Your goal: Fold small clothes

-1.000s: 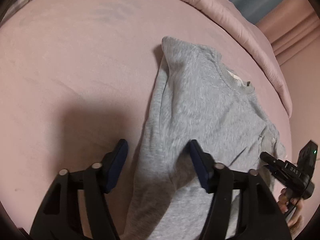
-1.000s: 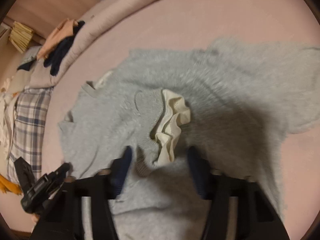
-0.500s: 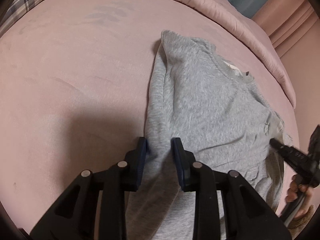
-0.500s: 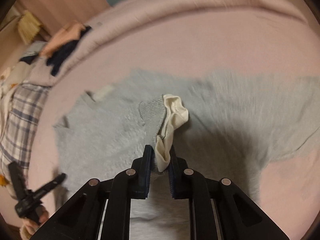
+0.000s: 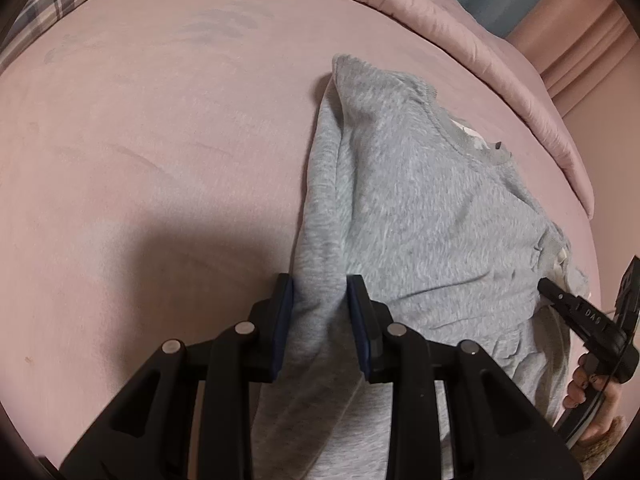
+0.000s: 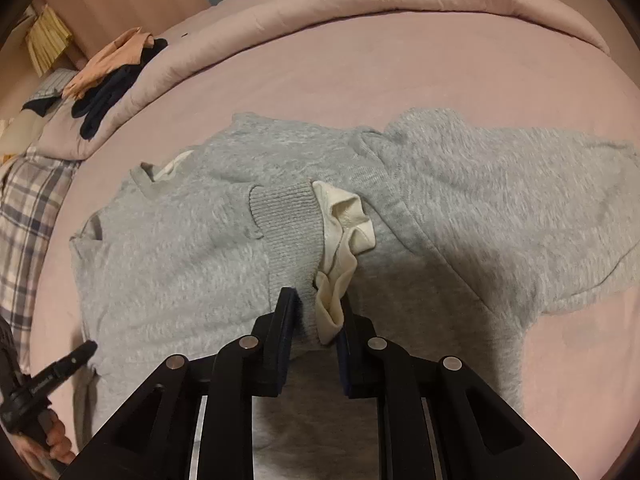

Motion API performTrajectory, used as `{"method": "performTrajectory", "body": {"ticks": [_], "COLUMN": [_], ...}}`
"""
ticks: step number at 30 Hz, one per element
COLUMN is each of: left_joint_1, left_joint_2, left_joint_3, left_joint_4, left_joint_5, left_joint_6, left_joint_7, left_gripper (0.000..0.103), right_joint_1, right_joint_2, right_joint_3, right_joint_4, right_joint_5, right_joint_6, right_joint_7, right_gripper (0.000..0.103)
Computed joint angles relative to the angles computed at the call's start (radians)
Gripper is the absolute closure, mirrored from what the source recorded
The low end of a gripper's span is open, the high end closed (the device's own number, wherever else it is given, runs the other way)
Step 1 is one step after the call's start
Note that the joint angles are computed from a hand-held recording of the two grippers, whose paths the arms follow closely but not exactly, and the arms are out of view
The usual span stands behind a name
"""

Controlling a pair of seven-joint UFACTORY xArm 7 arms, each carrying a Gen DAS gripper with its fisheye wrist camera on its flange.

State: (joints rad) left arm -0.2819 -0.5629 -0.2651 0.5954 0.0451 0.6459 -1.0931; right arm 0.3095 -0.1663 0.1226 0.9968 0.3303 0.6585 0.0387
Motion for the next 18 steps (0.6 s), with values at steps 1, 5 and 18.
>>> {"method": "performTrajectory", "body": {"ticks": [1,5,18], "left_joint_1": [-0.001,0.003,0.014], "left_joint_2": [-0.003,-0.004,0.006], "left_joint_3": [-0.001,-0.009,-0.031], "left_joint_4": [-0.001,0.0,0.003], "left_joint_5": [-0.002,0.007,0.042], "left_joint_6": [0.002,0.006,0.007], "left_joint_7": [-0.004,-0.014,-0.044], "left_gripper": [0.073,0.073,0.072], "right_joint_1": [0.001,0.001,0.007], "right_joint_2": [-0.001,0.0,-0.022], "right_joint_3": [-0.003,-0.008,0.0], "right_joint_4": [-0.003,-0.006,-0.047], "right_joint_5": [0.009,0.029,0.001], "right_joint_6": [-0.004,-0.007,-0.066], "right_joint_7": [-0.006,-0.022,-0.029], "right_gripper": [0.088,0.088,0.087]}}
